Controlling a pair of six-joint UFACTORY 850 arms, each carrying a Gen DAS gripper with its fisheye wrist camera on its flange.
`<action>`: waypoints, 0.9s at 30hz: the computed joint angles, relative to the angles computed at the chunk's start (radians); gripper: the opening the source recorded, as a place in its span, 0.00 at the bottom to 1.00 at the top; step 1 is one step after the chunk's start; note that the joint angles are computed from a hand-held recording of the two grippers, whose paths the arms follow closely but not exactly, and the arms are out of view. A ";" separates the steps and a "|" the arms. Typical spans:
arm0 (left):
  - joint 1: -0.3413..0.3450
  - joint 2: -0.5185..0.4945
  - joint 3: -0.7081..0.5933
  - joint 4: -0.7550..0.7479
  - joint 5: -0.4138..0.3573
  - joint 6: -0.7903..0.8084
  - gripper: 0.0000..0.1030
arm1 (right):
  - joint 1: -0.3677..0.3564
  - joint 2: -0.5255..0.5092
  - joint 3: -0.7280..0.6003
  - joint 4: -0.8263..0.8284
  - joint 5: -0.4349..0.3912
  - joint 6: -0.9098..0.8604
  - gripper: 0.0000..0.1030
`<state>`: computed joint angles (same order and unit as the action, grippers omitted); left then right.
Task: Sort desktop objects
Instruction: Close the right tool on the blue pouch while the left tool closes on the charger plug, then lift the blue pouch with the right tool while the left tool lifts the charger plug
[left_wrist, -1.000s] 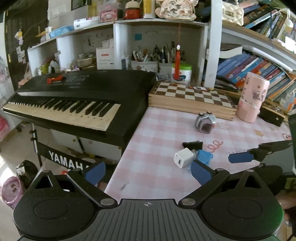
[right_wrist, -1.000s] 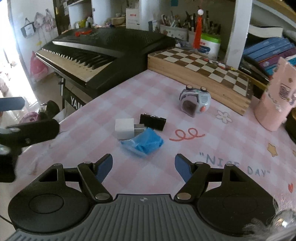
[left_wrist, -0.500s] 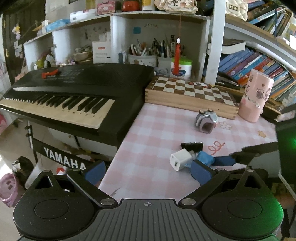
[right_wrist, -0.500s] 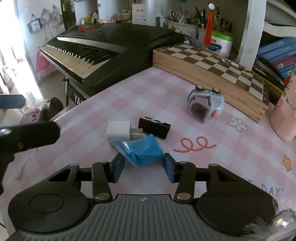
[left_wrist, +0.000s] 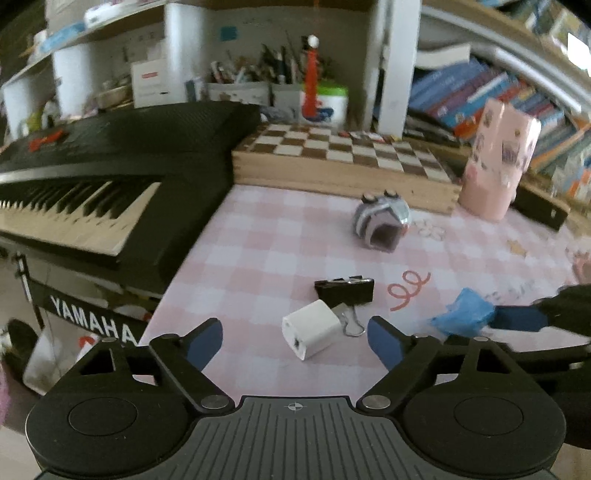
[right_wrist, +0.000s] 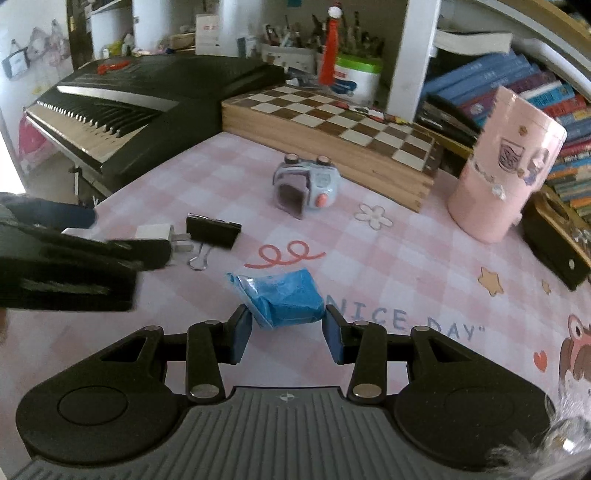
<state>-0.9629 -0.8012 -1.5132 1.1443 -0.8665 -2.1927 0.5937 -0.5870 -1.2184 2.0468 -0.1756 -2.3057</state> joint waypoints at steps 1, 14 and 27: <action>0.004 -0.013 -0.017 -0.012 -0.005 0.016 0.82 | -0.002 0.002 0.002 -0.009 -0.001 0.019 0.38; 0.011 -0.027 -0.030 -0.038 0.014 0.066 0.34 | -0.014 0.031 0.035 0.027 -0.019 0.040 0.38; -0.089 0.124 0.142 0.091 -0.014 -0.126 0.34 | -0.001 0.148 0.156 0.306 -0.034 -0.172 0.38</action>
<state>-1.0522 -0.6775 -1.3708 1.2348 -0.8801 -2.3188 0.5925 -0.4387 -1.0621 2.3527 -0.2100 -2.4775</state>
